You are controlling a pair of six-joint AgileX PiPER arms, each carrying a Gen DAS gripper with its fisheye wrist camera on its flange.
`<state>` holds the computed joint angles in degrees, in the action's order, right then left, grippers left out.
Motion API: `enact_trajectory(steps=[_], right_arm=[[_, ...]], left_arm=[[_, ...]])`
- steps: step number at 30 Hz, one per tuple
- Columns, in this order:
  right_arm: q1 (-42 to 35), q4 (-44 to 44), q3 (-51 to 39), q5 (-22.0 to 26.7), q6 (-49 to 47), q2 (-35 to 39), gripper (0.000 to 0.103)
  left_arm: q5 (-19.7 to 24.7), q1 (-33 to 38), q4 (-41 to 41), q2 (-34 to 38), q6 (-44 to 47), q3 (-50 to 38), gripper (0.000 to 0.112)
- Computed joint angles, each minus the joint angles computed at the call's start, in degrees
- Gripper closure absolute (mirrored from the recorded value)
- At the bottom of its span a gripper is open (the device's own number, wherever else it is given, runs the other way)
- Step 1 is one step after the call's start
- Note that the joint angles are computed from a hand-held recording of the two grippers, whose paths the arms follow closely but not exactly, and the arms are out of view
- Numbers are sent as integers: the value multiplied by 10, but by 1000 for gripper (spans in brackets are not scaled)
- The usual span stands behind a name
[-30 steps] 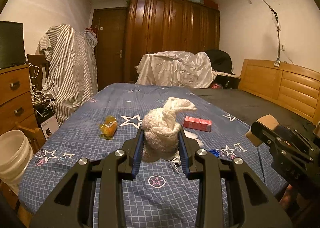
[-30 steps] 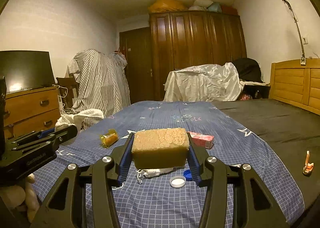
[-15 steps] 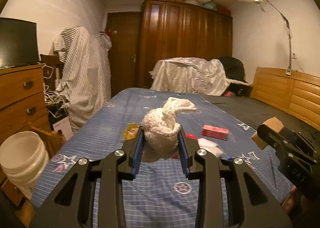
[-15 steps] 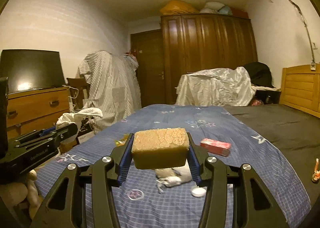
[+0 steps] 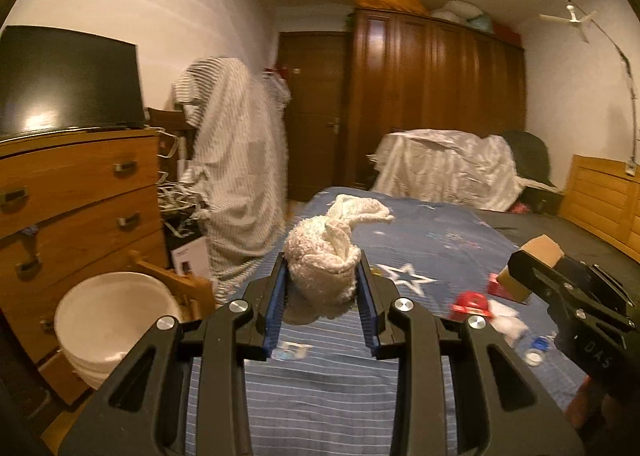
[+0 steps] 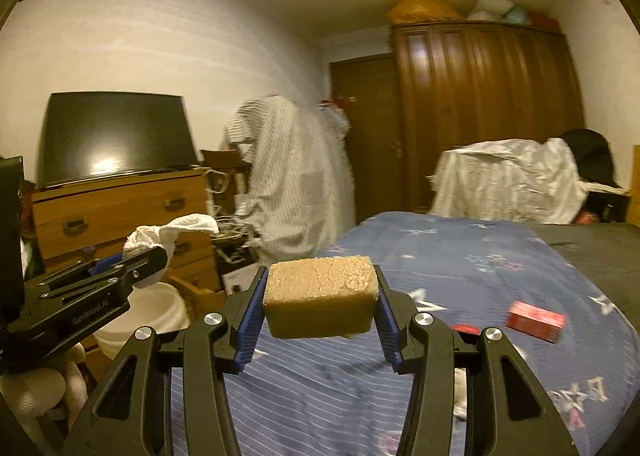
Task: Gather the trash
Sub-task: 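Lift and carry the cloth bundle and sponge in both tools over the white bucket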
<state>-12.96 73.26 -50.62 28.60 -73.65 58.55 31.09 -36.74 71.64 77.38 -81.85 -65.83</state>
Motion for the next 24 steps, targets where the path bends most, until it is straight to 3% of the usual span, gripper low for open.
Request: enact_trajectory(steps=[4, 8, 12, 16, 22, 24], right_arm=[[168, -157, -73, -108, 164, 62, 53], [274, -368, -160, -144, 376, 139, 53], [348, -568, -257, -134, 573, 214, 53], [409, -683, -371, -101, 683, 302, 53], [457, -729, -566, -24, 729, 437, 53], [471, -731, -662, 22, 733, 499, 53]], left_arm=[[-16, 66, -47, -21, 52, 5, 81], [-37, 142, -124, -33, 131, 1, 81], [-61, 233, -220, -34, 231, -10, 81], [-78, 304, -301, -34, 316, -15, 81], [-98, 388, -421, -22, 446, -20, 81], [-102, 416, -472, -14, 499, -25, 81]])
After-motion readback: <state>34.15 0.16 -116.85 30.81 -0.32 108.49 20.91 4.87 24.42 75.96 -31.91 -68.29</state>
